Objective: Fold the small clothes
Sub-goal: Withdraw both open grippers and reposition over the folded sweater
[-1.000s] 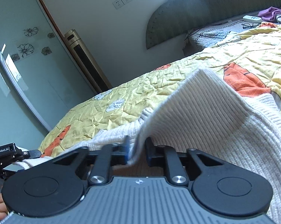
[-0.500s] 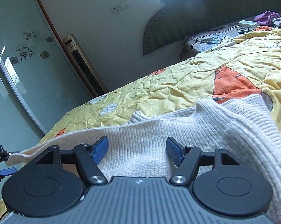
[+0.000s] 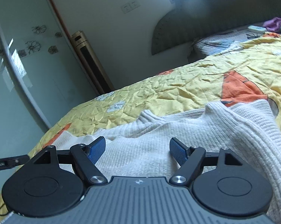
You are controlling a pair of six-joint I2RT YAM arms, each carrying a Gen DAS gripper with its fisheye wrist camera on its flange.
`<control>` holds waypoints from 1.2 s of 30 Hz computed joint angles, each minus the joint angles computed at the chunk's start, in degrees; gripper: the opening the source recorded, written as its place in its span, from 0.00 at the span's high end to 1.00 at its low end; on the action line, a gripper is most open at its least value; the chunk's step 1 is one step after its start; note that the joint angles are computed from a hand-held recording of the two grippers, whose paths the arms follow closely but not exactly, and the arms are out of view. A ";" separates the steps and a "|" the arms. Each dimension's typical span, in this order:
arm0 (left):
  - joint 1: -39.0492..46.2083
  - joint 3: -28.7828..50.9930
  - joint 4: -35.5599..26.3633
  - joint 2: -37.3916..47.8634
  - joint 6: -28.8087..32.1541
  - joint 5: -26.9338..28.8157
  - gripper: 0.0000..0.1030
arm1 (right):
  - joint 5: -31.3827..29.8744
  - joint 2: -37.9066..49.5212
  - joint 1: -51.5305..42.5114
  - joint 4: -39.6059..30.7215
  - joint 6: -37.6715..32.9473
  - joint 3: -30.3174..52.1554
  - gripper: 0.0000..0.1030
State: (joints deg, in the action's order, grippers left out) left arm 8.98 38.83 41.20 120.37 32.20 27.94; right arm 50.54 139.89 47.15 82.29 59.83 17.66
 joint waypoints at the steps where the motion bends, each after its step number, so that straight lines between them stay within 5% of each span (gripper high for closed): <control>1: -1.11 -0.05 2.32 1.26 -0.19 -1.80 0.22 | -0.01 -1.15 0.17 -2.52 -1.14 0.62 0.21; 5: -2.91 9.31 -3.87 6.60 -5.77 -11.03 0.20 | 1.79 -7.54 0.77 -22.45 -0.01 4.53 0.20; 7: -1.49 15.38 -11.37 8.92 -7.38 -9.35 0.20 | 3.14 -9.71 0.87 -32.00 2.59 6.27 0.20; 9: -1.14 14.87 -10.65 8.77 -7.12 -8.87 0.20 | 3.90 -10.36 0.80 -36.34 4.48 6.91 0.19; 13: -2.90 7.84 0.17 7.28 -4.42 -12.10 0.20 | 3.17 -9.28 0.31 -33.93 3.57 6.39 0.13; 22: -0.19 5.82 -6.16 4.70 -5.47 -5.36 0.20 | 2.70 -8.48 0.05 -32.16 1.84 6.57 0.07; 28: 0.53 1.99 6.49 9.79 -4.32 -5.63 0.15 | 2.04 -8.58 -0.22 -33.62 0.91 7.43 0.03; 36: 1.34 1.37 12.82 13.15 -4.80 -3.92 0.10 | 1.49 -9.72 -0.40 -42.25 0.16 10.95 0.00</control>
State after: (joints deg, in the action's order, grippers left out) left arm 10.32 40.20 54.01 133.52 27.40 24.02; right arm 52.03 130.16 46.74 40.04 59.99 28.61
